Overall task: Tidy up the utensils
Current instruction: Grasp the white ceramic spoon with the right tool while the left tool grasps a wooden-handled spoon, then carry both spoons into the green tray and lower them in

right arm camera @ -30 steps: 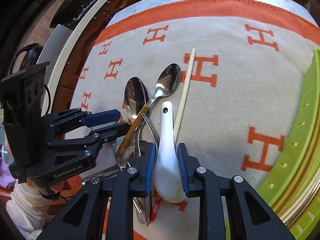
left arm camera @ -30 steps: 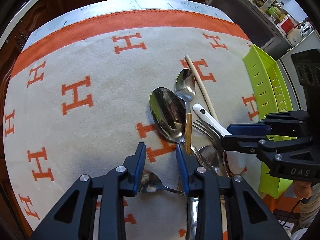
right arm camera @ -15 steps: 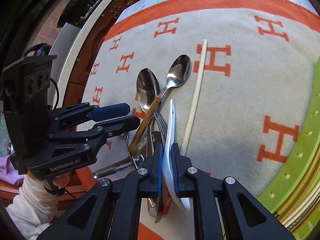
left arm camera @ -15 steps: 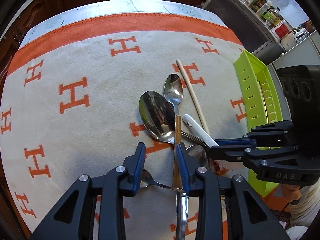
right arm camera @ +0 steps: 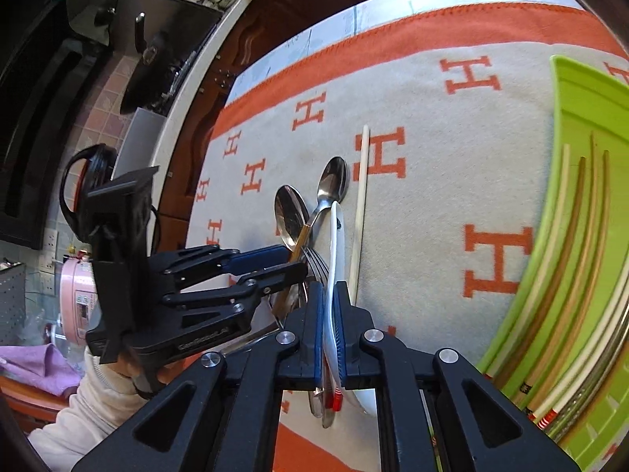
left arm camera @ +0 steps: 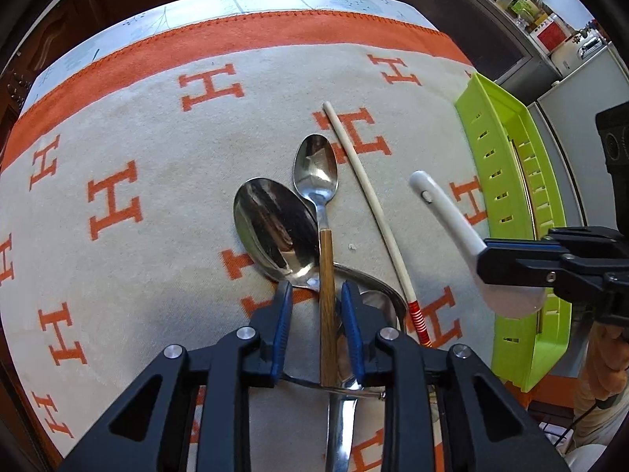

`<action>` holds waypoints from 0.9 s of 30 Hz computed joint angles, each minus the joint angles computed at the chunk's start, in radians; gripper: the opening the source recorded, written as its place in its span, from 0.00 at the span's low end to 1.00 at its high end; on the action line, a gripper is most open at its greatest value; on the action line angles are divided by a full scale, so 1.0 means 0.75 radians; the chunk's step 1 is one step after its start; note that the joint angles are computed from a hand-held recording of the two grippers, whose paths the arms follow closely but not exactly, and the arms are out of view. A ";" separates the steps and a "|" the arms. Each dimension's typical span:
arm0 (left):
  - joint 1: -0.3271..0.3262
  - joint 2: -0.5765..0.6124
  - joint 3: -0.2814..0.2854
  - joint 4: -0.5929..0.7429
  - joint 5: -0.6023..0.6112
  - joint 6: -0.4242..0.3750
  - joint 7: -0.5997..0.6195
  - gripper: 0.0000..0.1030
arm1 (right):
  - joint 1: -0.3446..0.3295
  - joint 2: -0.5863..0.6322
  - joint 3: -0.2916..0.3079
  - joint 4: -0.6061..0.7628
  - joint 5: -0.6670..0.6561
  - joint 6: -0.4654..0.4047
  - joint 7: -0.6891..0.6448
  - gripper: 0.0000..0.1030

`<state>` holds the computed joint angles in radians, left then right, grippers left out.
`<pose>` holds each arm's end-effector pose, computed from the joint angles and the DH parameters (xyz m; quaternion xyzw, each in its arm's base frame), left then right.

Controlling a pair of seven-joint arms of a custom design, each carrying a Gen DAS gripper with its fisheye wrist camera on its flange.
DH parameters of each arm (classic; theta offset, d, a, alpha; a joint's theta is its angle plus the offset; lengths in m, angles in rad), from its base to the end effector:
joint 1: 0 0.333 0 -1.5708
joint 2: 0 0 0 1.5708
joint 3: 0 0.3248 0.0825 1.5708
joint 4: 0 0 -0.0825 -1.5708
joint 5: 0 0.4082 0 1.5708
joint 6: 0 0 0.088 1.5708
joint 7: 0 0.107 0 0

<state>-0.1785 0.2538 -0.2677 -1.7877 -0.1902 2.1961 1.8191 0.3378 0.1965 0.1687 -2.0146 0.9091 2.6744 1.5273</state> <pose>0.6026 -0.2825 0.4295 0.4700 -0.8716 0.1340 0.0374 0.5734 0.2861 0.3929 -0.5918 0.7216 0.1460 0.3283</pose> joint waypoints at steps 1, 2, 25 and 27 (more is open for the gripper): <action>-0.004 0.004 0.001 0.005 0.011 -0.006 -0.008 0.20 | -0.004 -0.020 0.002 -0.022 0.022 0.015 -0.013 0.04; -0.007 0.007 0.001 0.005 0.015 0.001 -0.014 0.19 | -0.007 -0.038 0.003 -0.039 0.042 0.019 -0.025 0.04; 0.056 -0.220 0.031 -0.213 -0.456 0.118 0.156 0.05 | 0.042 -0.267 -0.048 -0.263 0.561 0.141 -0.308 0.04; 0.054 -0.233 0.041 -0.229 -0.513 0.107 0.164 0.05 | 0.049 -0.291 -0.056 -0.284 0.621 0.149 -0.339 0.04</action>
